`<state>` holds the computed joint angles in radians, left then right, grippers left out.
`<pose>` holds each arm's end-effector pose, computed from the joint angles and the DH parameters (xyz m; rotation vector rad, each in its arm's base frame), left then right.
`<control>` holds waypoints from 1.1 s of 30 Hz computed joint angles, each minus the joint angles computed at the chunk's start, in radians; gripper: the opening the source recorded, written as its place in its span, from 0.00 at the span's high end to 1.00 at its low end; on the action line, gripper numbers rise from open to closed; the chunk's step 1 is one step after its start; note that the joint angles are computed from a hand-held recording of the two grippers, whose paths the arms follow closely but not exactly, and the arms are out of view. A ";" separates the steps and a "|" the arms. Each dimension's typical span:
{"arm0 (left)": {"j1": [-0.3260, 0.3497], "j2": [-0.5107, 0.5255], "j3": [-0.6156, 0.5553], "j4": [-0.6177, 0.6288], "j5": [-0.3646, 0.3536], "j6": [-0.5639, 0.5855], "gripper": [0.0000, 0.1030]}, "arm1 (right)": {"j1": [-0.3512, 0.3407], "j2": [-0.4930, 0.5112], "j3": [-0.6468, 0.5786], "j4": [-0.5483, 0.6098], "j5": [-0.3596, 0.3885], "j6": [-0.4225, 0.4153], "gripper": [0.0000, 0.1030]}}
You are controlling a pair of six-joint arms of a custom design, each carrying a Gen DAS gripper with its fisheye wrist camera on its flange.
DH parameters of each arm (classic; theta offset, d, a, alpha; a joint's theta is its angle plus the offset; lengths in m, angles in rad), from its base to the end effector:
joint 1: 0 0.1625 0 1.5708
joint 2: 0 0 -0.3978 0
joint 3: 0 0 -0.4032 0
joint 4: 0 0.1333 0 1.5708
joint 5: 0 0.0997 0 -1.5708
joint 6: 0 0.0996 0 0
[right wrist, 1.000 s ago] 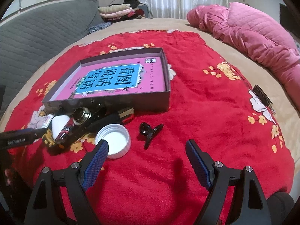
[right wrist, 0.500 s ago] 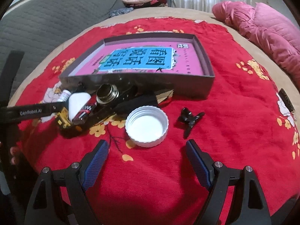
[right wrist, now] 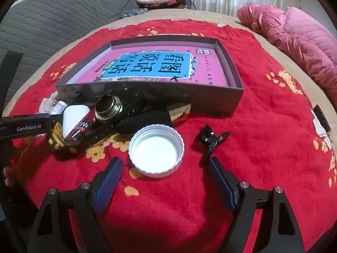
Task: Organize rigid objects
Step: 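Move left tool to the white pill bottle while right tool moves to the white bottle cap, then close left tool on the pill bottle while right tool closes on the white cap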
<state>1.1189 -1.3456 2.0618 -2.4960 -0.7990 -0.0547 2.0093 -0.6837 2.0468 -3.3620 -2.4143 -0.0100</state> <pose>-0.0382 -0.5431 0.2364 0.3733 2.3734 -0.4881 0.2697 -0.4365 0.0004 0.2940 -2.3020 0.7110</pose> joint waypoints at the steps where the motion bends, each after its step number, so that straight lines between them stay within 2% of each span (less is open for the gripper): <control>1: 0.002 0.003 -0.002 -0.005 -0.003 0.003 0.39 | -0.001 0.001 -0.001 -0.005 0.002 -0.003 0.23; 4: 0.006 0.006 0.000 -0.027 -0.004 0.020 0.39 | -0.007 0.004 -0.004 -0.014 0.001 -0.008 0.33; 8: 0.014 0.006 0.007 -0.057 -0.015 0.034 0.39 | -0.009 0.013 -0.012 -0.029 0.004 -0.031 0.37; 12: 0.016 -0.001 0.011 -0.060 -0.022 0.041 0.40 | -0.008 0.016 -0.014 -0.037 0.015 -0.054 0.50; 19: 0.021 -0.016 0.015 -0.056 -0.034 0.040 0.42 | -0.015 0.000 0.001 -0.054 0.039 -0.037 0.50; 26: 0.012 -0.031 0.028 -0.054 -0.017 0.048 0.57 | -0.008 -0.011 0.008 -0.081 0.050 -0.040 0.50; 33: 0.019 -0.055 0.025 -0.027 -0.052 0.036 0.71 | -0.004 -0.019 0.015 -0.126 0.054 -0.052 0.50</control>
